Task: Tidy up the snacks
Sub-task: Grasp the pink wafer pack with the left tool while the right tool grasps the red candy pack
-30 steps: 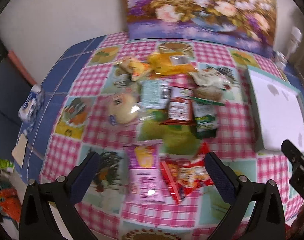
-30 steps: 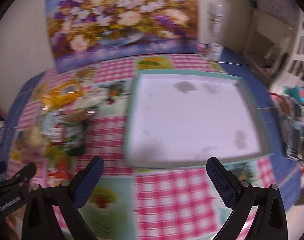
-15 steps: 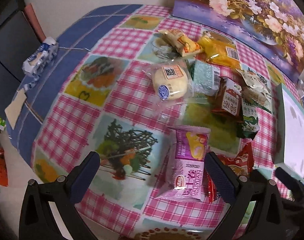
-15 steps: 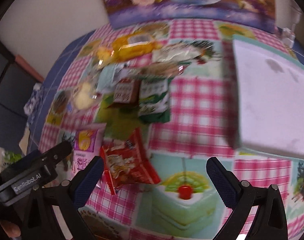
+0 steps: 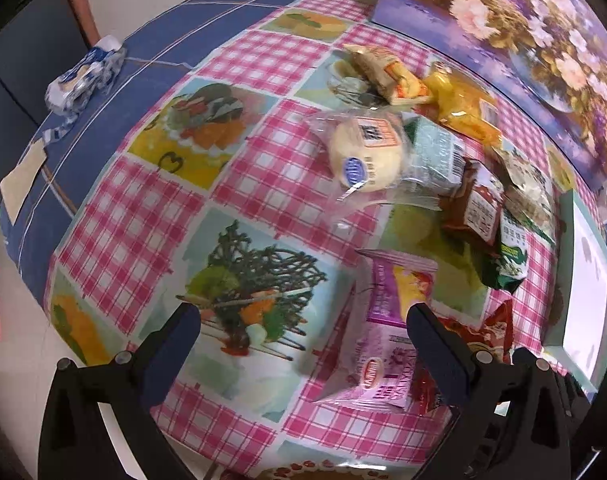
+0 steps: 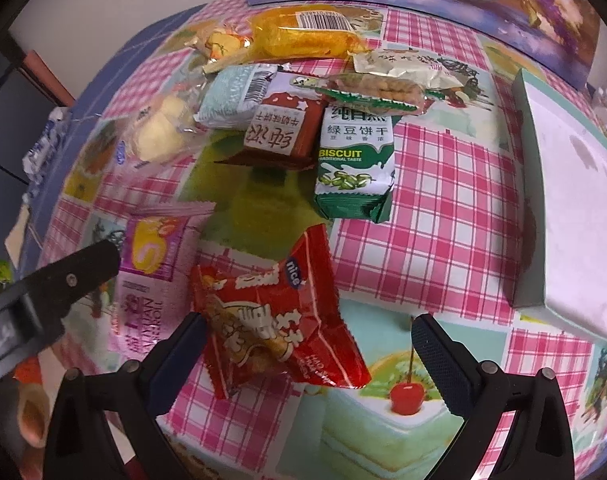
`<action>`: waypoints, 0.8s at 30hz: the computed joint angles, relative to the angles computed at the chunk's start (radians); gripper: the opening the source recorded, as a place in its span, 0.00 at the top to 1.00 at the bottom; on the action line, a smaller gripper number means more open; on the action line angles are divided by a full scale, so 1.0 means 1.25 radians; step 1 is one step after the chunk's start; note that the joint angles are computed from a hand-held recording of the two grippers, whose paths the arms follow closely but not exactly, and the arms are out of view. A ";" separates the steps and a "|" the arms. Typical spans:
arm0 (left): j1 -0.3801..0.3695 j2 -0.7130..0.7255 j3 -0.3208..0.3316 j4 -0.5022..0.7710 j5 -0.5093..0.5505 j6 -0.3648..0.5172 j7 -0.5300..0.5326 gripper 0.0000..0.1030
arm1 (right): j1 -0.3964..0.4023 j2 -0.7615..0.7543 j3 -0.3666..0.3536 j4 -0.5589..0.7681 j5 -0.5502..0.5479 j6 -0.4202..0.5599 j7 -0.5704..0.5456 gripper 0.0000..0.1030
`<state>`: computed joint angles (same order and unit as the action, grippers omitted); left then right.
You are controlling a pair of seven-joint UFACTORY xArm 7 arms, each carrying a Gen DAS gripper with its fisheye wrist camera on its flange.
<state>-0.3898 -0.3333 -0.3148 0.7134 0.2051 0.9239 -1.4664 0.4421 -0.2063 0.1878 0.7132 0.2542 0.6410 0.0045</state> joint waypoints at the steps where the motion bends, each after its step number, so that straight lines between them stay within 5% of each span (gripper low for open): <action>1: 0.000 0.007 0.000 0.006 0.002 -0.001 0.005 0.01 | -0.003 0.009 0.007 0.005 -0.016 -0.004 0.018 0.01; 11: -0.013 0.064 0.006 0.043 0.008 -0.014 0.040 0.02 | -0.020 0.007 -0.010 0.000 -0.037 -0.009 0.019 0.22; 15: -0.021 0.084 0.017 0.049 -0.009 -0.028 0.063 0.19 | -0.031 0.009 -0.004 0.007 -0.067 -0.012 0.039 0.43; 24: -0.029 0.106 0.014 0.064 0.006 -0.079 0.092 0.60 | -0.052 0.010 -0.018 0.014 -0.068 0.001 0.052 0.47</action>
